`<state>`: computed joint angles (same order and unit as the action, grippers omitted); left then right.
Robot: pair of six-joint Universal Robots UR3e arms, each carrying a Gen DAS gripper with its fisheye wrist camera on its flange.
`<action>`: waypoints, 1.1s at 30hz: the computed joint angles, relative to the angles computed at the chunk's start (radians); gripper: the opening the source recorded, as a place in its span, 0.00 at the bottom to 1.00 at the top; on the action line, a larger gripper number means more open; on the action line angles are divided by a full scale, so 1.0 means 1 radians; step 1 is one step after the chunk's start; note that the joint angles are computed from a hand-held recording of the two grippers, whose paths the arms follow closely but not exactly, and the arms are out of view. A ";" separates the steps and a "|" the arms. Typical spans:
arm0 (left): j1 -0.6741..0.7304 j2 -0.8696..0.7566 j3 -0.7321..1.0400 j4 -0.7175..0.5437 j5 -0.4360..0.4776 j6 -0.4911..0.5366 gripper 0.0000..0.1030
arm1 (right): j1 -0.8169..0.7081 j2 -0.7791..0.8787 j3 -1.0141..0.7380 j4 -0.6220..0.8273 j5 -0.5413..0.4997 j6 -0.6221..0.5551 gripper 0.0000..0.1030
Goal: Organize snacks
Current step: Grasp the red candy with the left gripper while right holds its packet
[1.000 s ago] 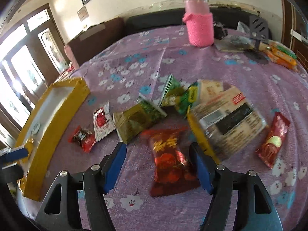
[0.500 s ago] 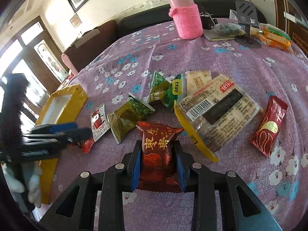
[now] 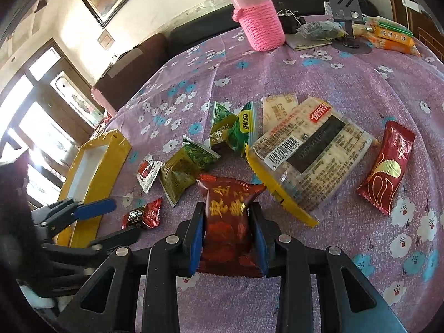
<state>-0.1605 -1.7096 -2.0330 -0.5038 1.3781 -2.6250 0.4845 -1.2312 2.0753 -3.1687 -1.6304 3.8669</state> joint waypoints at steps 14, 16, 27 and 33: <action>-0.032 0.017 -0.102 0.182 0.009 0.007 0.19 | 0.064 0.034 -0.078 0.071 -0.085 -0.034 0.43; -0.008 0.061 -0.133 0.168 -0.018 0.003 0.15 | 0.096 0.052 -0.119 0.111 -0.131 -0.047 0.45; 0.051 0.190 -0.237 0.142 -0.049 0.012 0.32 | 0.160 0.097 -0.208 0.208 -0.247 -0.066 0.43; 0.038 0.174 -0.268 0.191 0.008 -0.012 0.58 | 0.162 0.094 -0.206 0.212 -0.253 -0.065 0.43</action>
